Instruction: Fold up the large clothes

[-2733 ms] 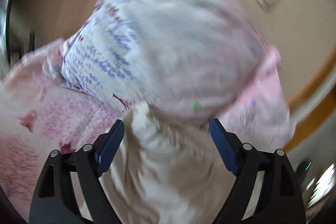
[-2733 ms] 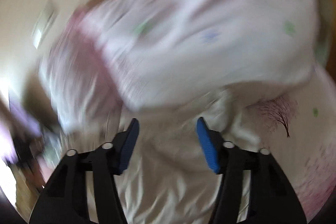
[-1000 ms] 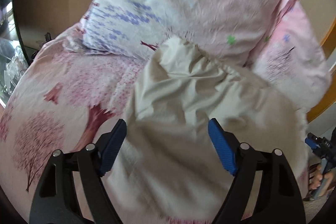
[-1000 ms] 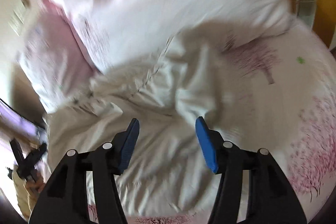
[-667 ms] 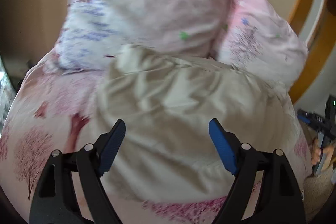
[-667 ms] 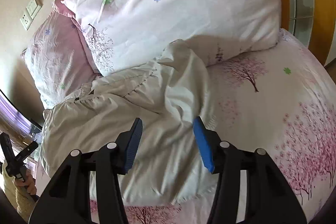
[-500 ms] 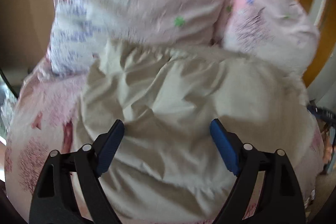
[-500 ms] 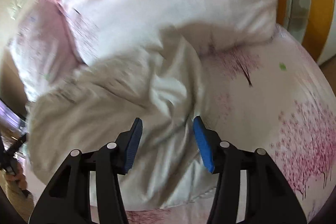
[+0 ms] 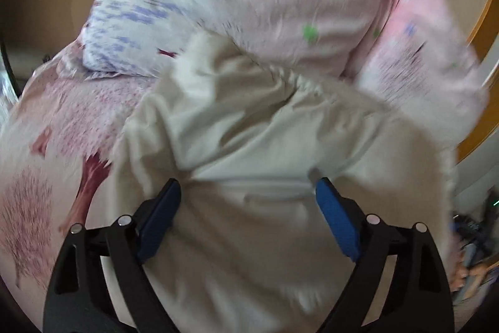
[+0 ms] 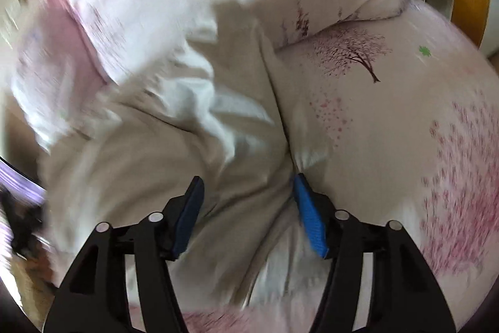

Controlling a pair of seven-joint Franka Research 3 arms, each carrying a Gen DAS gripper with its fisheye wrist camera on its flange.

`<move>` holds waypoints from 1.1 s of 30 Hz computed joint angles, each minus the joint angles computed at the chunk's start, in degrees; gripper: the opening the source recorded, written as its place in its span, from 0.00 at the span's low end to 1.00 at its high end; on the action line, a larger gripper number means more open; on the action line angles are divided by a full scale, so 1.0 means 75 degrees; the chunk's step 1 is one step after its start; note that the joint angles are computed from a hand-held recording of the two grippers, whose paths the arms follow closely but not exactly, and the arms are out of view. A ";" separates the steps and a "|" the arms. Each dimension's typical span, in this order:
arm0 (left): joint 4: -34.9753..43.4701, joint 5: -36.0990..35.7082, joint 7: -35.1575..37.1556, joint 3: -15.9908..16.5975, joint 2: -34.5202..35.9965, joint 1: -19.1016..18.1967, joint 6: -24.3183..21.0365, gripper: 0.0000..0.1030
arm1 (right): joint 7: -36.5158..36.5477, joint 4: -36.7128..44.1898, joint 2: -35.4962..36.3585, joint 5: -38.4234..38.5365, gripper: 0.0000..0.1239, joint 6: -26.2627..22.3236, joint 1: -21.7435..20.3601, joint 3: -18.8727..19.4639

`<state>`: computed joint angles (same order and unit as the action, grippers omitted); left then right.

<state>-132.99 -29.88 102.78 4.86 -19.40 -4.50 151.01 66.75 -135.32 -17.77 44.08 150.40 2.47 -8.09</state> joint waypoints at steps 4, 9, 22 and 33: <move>-0.0935 -0.0907 0.0345 0.0616 -0.1129 -0.0123 0.0290 0.87 | -0.0667 -0.0619 -0.0879 0.1588 0.63 -0.0419 0.0105 -0.0714; -0.1502 -0.0954 0.0025 0.1153 -0.1779 0.0068 -0.0443 0.87 | -0.0513 -0.1013 -0.1082 0.2388 0.63 -0.1348 -0.0186 -0.1100; -0.1861 -0.2572 -0.0064 0.1308 -0.1636 -0.0132 -0.1016 0.86 | -0.0308 -0.0969 -0.0436 0.3714 0.63 -0.1683 -0.0613 -0.0756; -0.1328 -0.3622 -0.0264 0.0798 -0.0706 0.0191 -0.0804 0.68 | -0.0376 -0.0845 -0.0196 0.3989 0.52 -0.1543 -0.0654 -0.0566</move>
